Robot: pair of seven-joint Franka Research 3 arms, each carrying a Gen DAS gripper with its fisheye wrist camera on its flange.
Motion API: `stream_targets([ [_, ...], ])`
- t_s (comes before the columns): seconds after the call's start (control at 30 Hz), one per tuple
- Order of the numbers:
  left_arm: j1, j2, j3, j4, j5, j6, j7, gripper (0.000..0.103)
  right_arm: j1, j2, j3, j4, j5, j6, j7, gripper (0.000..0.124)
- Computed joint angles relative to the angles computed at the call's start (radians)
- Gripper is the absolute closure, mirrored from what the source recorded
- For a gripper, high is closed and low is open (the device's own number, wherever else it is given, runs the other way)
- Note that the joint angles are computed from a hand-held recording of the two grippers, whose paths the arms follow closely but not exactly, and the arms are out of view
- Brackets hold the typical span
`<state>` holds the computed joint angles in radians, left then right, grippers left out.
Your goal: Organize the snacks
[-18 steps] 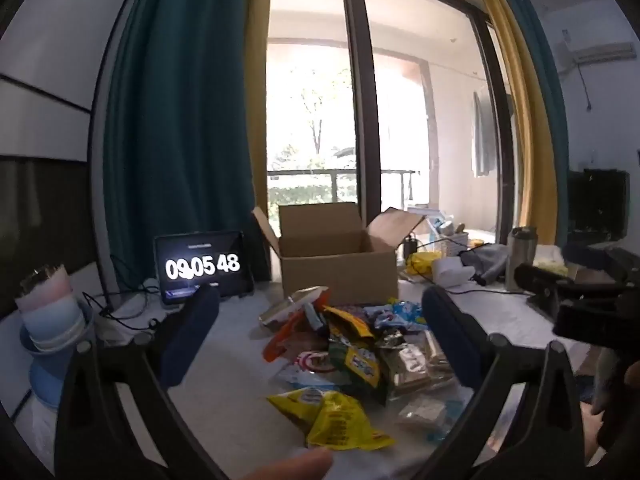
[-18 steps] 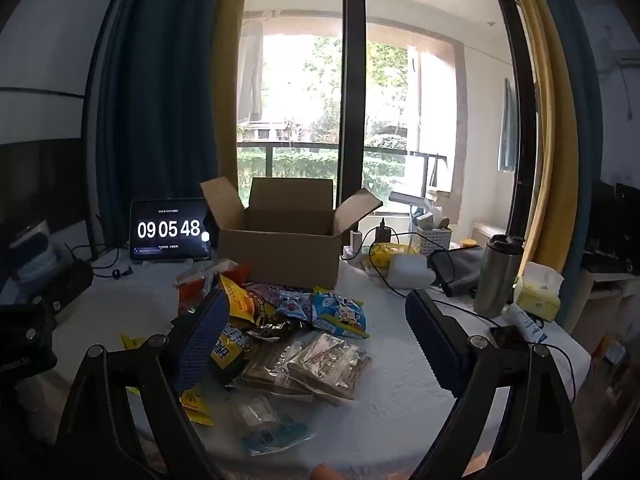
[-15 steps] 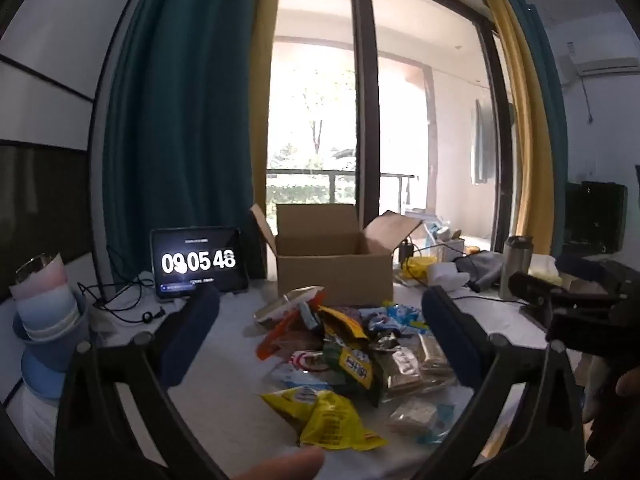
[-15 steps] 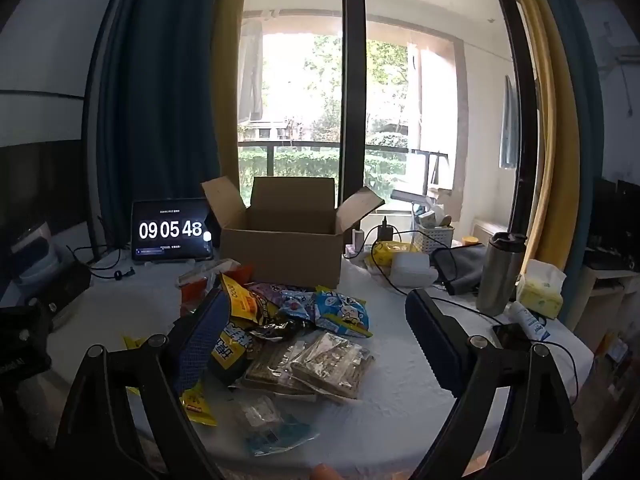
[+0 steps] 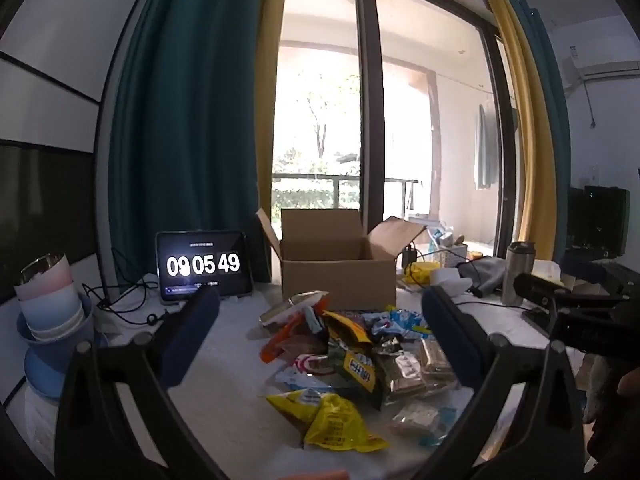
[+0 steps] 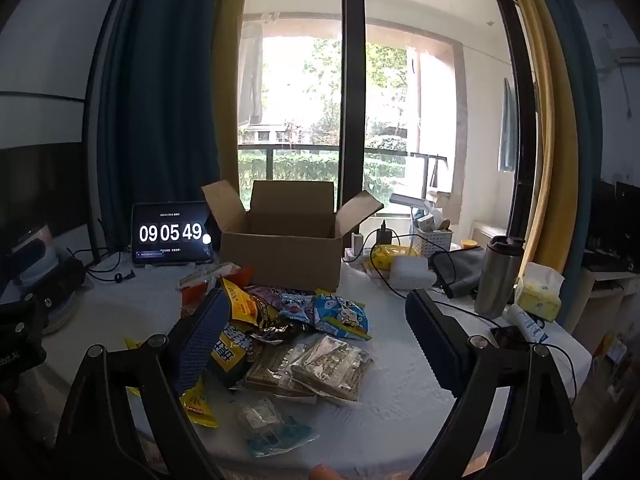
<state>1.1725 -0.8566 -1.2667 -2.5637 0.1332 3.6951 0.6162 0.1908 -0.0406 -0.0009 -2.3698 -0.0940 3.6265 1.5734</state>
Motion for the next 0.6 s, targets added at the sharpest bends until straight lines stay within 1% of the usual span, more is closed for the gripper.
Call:
stream_targets([
  [0.23,0.004,-0.012,-0.006,-0.003,-0.009,0.003,-0.005,0.001,0.002,0.001,0.005,-0.003,0.022,0.001,-0.01,0.032],
  [0.37,0.008,-0.021,-0.012,-0.002,-0.009,0.0,-0.015,0.001,0.002,-0.002,0.001,-0.003,0.006,-0.008,0.004,0.032],
  [0.6,0.0,-0.026,-0.005,-0.002,0.006,-0.016,-0.029,0.001,0.002,-0.003,-0.004,0.001,-0.017,-0.015,0.023,0.032],
])
